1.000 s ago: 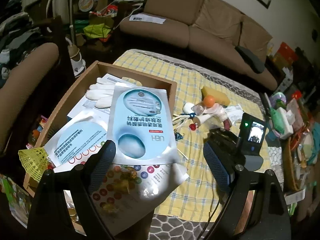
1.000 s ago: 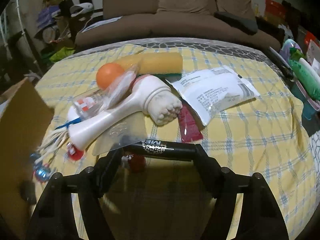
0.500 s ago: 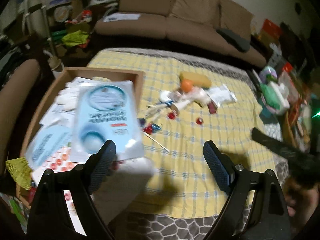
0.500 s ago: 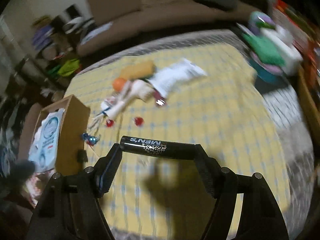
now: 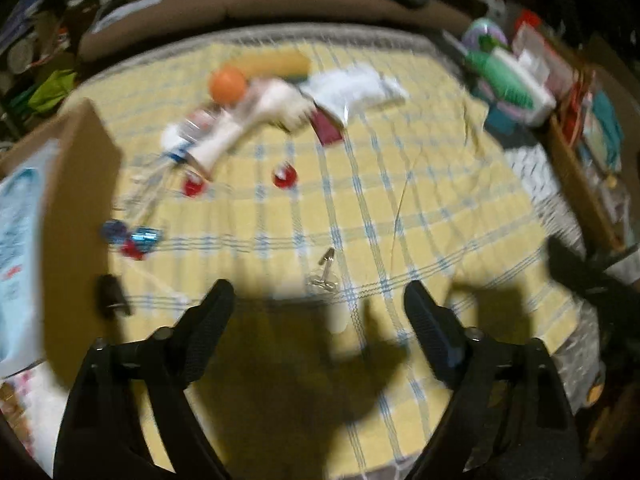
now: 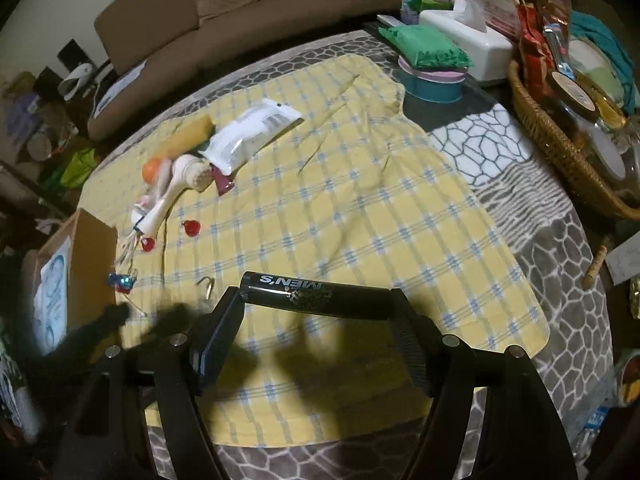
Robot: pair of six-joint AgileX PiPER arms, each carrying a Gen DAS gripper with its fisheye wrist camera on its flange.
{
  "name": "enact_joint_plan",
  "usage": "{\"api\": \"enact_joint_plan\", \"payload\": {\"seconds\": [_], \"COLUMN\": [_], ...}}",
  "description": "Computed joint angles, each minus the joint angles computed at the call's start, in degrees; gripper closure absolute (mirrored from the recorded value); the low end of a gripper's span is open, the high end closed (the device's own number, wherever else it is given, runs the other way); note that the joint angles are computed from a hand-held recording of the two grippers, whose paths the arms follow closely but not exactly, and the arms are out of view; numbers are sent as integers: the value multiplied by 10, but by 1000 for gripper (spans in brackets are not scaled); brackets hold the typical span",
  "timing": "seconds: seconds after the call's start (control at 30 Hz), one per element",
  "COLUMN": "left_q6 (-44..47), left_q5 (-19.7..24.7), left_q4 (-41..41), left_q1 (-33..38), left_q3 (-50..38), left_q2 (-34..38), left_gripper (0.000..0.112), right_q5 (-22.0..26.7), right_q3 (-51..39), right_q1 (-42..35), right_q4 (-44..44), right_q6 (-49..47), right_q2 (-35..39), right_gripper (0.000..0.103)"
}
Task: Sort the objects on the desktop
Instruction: 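Carry the black tube with the right tool into the box and release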
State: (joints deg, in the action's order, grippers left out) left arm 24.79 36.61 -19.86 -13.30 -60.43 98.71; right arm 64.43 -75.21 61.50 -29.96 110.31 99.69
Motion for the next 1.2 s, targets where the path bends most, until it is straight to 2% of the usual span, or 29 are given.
{"api": "enact_joint_plan", "payload": {"seconds": [0.13,0.2,0.23,0.3,0.4,0.57,0.7,0.83,0.93,1.03,1.07,1.1,1.13,1.17,1.2], "left_q6": [65,87,92,100,116,140,133,133,172,179,175,157,126,104,100], "left_q5": [-42,-50,-49,-39,-39,-10,72,152,196,192,176,136,79,43,30], "left_q4": [-79,-113,-121,-130,-138,-166,-203,-255,-249,-223,-214,-185,-134,-95,-78], "left_q1": [4,8,9,8,8,33,91,192,275,360,387,404,405,405,413], "left_q3": [1,-6,-8,-15,-10,3,-3,-2,-34,-59,-60,-59,-51,-46,-51], "left_q2": [47,68,73,86,77,9,-60,-149,-199,-206,-202,-197,-198,-193,-172], "left_gripper": [60,81,85,109,109,109,109,109,109,109,109,109,109,109,109], "right_q5": [-11,-32,-40,-52,-42,-61,-84,-121,-130,-126,-124,-121,-121,-119,-114], "right_q3": [32,49,55,67,73,87,92,93,78,50,34,15,7,-11,-30], "right_q1": [2,0,-3,-6,-4,-2,6,11,10,7,5,5,5,4,5], "right_q4": [-8,-13,-13,-8,-2,-14,-40,-75,-75,-70,-65,-60,-59,-55,-54], "right_q6": [24,32,32,34,38,51,71,85,82,66,51,34,26,9,-4], "right_q2": [-24,-34,-37,-41,-44,-55,-67,-71,-59,-41,-31,-19,-14,-3,7], "right_gripper": [29,29,29,29,29,29,29,29,29,29,29,29,29,29,29]}}
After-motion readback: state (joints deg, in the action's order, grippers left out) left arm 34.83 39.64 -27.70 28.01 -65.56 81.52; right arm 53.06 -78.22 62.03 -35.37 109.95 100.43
